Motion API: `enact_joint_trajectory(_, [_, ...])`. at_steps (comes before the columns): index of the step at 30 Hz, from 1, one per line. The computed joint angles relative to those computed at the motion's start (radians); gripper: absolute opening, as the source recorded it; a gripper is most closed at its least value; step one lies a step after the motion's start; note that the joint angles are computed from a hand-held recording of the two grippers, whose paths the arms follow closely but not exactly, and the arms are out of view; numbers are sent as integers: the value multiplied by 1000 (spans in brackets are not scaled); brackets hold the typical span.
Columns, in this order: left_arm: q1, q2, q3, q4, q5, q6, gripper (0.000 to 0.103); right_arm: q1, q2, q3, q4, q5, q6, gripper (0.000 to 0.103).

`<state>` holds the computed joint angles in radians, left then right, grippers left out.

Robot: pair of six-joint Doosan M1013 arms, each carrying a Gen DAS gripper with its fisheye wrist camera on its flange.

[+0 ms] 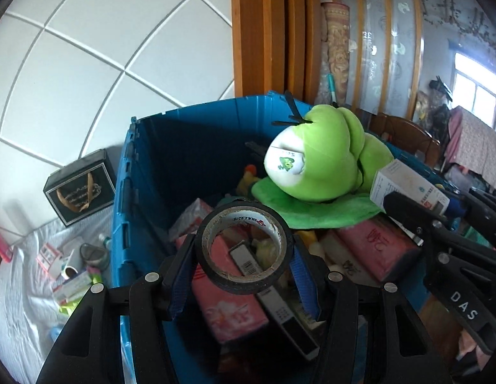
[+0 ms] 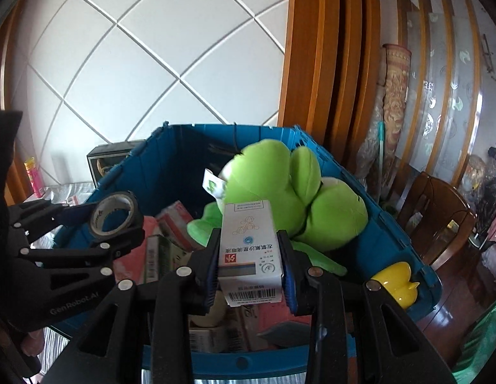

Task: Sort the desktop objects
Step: 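Carry the tape roll and medicine box into the blue bin and release both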

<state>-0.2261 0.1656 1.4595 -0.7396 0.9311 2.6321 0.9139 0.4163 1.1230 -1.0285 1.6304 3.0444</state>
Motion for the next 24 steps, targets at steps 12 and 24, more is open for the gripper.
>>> enact_joint_trajectory(12, [7, -3, 2, 23, -22, -38, 81, -12, -2, -1, 3, -35, -15, 32])
enact_joint_trajectory(24, [34, -15, 3, 12, -1, -49, 101, 2, -3, -4, -6, -16, 8, 61])
